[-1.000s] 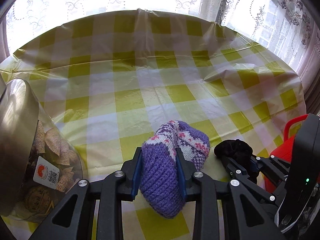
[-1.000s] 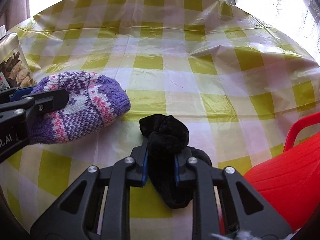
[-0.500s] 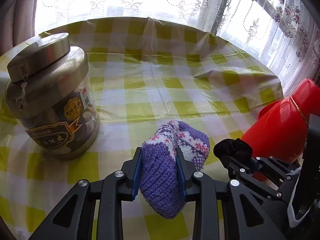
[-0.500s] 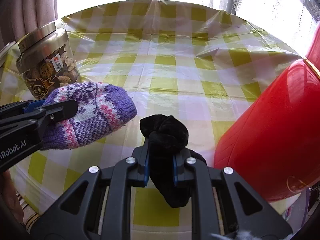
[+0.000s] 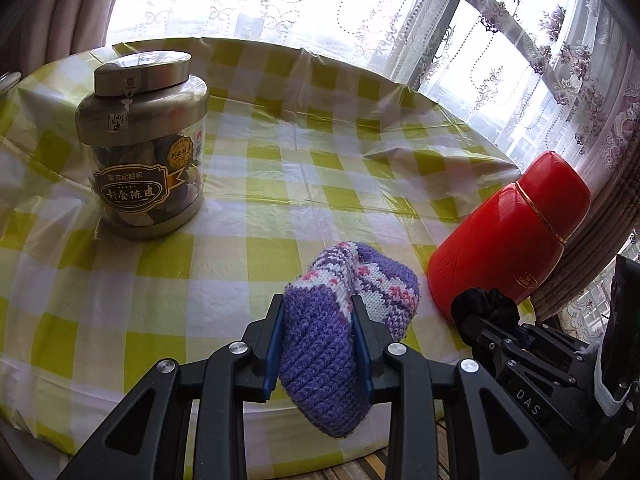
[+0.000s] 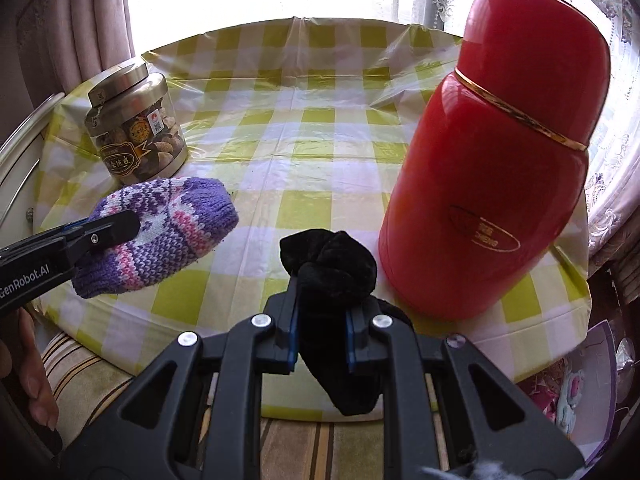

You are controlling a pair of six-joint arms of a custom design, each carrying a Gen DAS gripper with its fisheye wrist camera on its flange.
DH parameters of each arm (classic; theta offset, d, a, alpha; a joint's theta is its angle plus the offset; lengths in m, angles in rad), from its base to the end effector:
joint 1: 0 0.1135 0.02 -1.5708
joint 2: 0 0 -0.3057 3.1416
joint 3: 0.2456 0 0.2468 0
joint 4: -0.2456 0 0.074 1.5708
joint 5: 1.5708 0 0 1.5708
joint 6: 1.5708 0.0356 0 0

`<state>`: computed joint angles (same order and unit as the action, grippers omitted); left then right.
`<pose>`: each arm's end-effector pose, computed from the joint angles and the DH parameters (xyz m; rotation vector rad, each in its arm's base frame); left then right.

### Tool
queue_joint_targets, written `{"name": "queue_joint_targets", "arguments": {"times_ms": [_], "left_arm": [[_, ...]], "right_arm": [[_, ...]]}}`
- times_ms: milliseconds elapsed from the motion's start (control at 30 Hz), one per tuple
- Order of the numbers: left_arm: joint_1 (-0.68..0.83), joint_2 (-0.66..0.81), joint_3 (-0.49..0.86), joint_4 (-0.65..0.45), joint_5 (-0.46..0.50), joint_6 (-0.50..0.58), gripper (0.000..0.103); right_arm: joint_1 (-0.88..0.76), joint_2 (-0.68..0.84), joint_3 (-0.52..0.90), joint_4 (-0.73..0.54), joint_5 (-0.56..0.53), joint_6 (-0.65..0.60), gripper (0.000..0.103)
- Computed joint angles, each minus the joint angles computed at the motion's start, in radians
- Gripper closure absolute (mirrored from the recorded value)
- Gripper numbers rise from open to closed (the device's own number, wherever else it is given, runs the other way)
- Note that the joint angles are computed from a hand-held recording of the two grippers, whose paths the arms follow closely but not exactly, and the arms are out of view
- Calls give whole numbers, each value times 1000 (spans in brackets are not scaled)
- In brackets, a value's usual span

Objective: Organize soft objects
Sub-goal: 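Carry mitten and sock over the white box and open both tools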

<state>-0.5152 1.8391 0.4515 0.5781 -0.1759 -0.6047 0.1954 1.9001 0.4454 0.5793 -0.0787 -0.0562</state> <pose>0.2458 -0.1320 0.1049 -0.1910 2.3815 -0.3291 0.2705 0.0564 0.0879 -0.3419 2.4249 0.1579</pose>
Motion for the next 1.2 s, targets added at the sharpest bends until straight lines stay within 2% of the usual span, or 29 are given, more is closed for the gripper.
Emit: {"name": "queue_joint_targets", "arguments": {"times_ms": [200,433,733,900,1000,1067,1100,1133,1200], "left_arm": [[-129,-37,1,-13,-31,-61,71],[-300,1,105,-51,-13,-141,71],[-503,102,335,-168,-17,-198,70],[-575,182,479,-253,-10,-216,70],[-606,233,556,-288,7,-207,64],[-627,267,613,-341,12,-200,52],[-636,278,628,-358,8,-205,44],[-644,286,634,-368,9,-213,42],[-655,296,636,-371,28,-226,42]], "right_arm": [[-193,-134,-130,-14,-93,-116,83],[-588,-250,-194,-127,-229,-349,83],[-1052,-282,-106,-335,-382,-642,83],[-1202,-239,-37,-389,-414,-730,80],[-1257,-213,-9,-402,-419,-766,79],[-1283,-205,7,-421,-419,-788,72],[-1297,-201,14,-434,-418,-804,62],[-1316,-198,19,-450,-426,-824,50],[-1353,-198,27,-478,-445,-852,36]]}}
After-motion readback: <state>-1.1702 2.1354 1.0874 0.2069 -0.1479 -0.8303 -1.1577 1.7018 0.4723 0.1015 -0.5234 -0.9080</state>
